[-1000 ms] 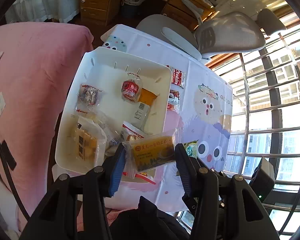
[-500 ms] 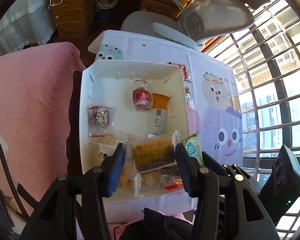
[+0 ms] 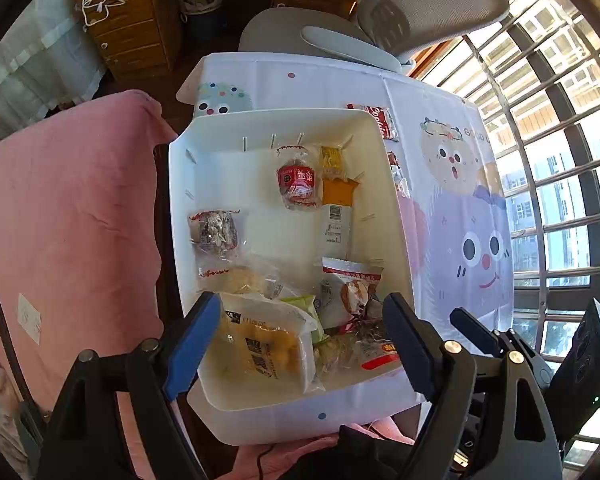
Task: Organize snacks
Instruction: 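Reach the left tool to the red Lipo Cookies pack while the right tool reaches the orange peanut-candy pack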
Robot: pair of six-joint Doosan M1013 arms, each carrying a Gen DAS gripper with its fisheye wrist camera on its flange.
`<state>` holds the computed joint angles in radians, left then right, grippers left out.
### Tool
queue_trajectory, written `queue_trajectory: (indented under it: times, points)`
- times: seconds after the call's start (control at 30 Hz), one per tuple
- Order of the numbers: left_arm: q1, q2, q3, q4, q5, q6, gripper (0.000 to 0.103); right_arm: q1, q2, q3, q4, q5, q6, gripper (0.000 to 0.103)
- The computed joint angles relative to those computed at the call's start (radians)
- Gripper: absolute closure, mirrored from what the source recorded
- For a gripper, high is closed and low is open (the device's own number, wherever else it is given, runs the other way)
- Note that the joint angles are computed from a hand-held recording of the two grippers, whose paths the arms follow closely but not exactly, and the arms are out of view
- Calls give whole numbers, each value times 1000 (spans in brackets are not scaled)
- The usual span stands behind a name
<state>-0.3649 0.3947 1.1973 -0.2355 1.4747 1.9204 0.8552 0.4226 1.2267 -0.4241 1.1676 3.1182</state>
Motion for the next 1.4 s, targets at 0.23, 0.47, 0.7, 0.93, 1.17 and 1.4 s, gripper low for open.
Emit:
queue_trajectory:
  times: [0.23, 0.47, 0.7, 0.93, 1.17, 1.4]
  points:
    - [-48, 18, -50, 53, 16, 58, 17, 3, -51, 85, -23, 24, 37, 51]
    - [-113, 54, -134, 121, 8, 130, 14, -12, -98, 177, -62, 19, -10, 51]
    - [-159, 156, -282, 146, 74, 143, 13, -36, -128, 240, -127, -33, -140, 51]
    - [-199, 295, -466, 157, 159, 136, 13, -63, -137, 293, -201, -117, -260, 51]
    - [-244, 420, -614, 187, 209, 229, 13, -96, -118, 323, -230, -195, -370, 51]
    - [-280, 504, -700, 219, 255, 410, 13, -135, -94, 339, -212, -282, -487, 51]
